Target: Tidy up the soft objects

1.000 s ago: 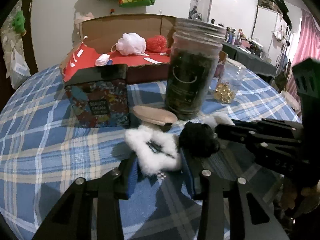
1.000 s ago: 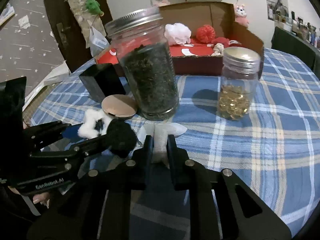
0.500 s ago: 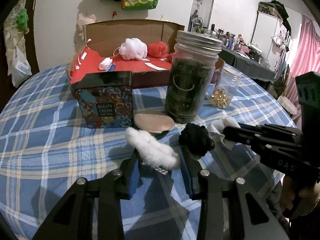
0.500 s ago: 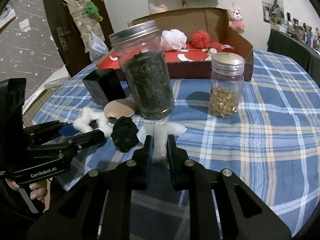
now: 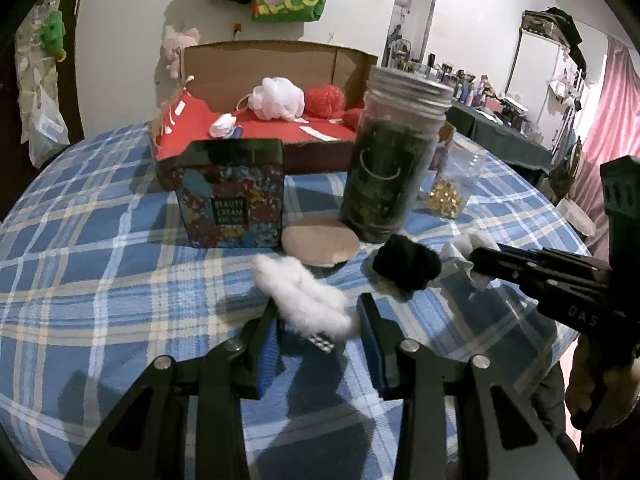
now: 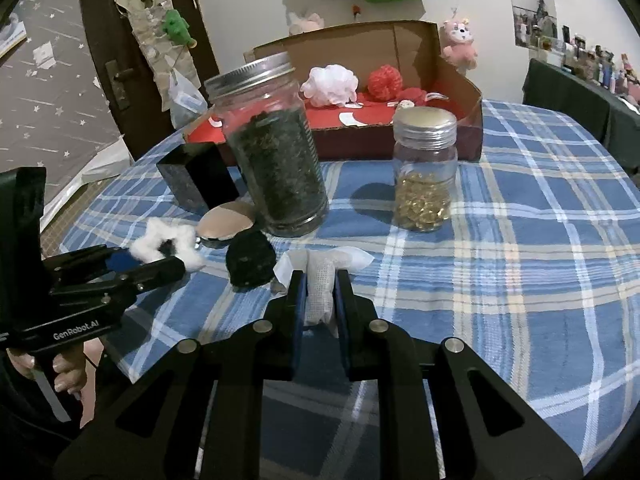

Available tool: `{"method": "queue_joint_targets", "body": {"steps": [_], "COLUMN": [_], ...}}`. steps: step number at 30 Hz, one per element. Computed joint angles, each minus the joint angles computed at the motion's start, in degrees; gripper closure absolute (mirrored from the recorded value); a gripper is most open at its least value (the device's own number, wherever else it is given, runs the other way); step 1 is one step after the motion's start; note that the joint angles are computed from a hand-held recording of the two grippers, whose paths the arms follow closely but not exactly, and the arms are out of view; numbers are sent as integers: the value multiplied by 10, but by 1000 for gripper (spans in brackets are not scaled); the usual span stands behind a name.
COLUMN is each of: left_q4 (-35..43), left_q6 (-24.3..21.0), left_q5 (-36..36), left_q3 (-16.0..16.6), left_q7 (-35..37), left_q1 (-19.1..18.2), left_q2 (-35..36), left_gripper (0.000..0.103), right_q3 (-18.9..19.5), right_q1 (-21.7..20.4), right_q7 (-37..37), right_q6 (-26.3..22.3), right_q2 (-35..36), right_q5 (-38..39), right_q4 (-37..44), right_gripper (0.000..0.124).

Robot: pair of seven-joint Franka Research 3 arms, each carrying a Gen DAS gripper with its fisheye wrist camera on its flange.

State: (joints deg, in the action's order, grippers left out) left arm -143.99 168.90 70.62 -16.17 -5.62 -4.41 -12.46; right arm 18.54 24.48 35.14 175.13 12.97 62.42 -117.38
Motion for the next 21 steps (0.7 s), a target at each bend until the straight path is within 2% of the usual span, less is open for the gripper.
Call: {"method": "queue_joint_targets", "body": {"steps": [5, 8, 10, 11, 12, 15, 17, 20, 21], "left_q4": [0, -1, -2, -3, -4, -7, -5, -4, -3], "left_q6": [2, -3, -35, -53, -58, -58, -74, -80, -81], "left_q5": [1, -24, -30, -21, -13, 4, -7, -17, -19], "left_q3": [1, 5, -4, -9, -10, -5, -4, 1, 3], "left_q7": [0, 29, 33, 21, 14, 4, 19, 39, 46], "left_q1": [0, -7, -11, -12, -13, -17, -22, -26, -26], "left_q2": [2, 9, 9, 5, 3, -1, 0, 2, 3], "left_gripper": [64, 61, 45, 32, 24, 24, 23, 23, 21], "right_q3": [-1, -7, -15, -17, -17, -30, -15, -21, -32], "right_q1": [0, 5, 14, 15, 15, 25, 13, 18, 28], "right_q7": [-3, 10, 36, 44, 50, 98, 97, 133, 154], "right_q6": [-1, -2, 4, 7, 10, 13, 25, 40, 49], "right_q2": [-2, -2, -3, -3, -2, 0, 1, 1, 0], "right_q5": [4, -11, -39, -51, -61, -115, -114, -153, -177], "right_q4": [-2, -6, -13, -16, -19, -28, -31, -38, -44], "right_gripper": [110, 110, 110, 110, 110, 109, 108, 100, 90]}}
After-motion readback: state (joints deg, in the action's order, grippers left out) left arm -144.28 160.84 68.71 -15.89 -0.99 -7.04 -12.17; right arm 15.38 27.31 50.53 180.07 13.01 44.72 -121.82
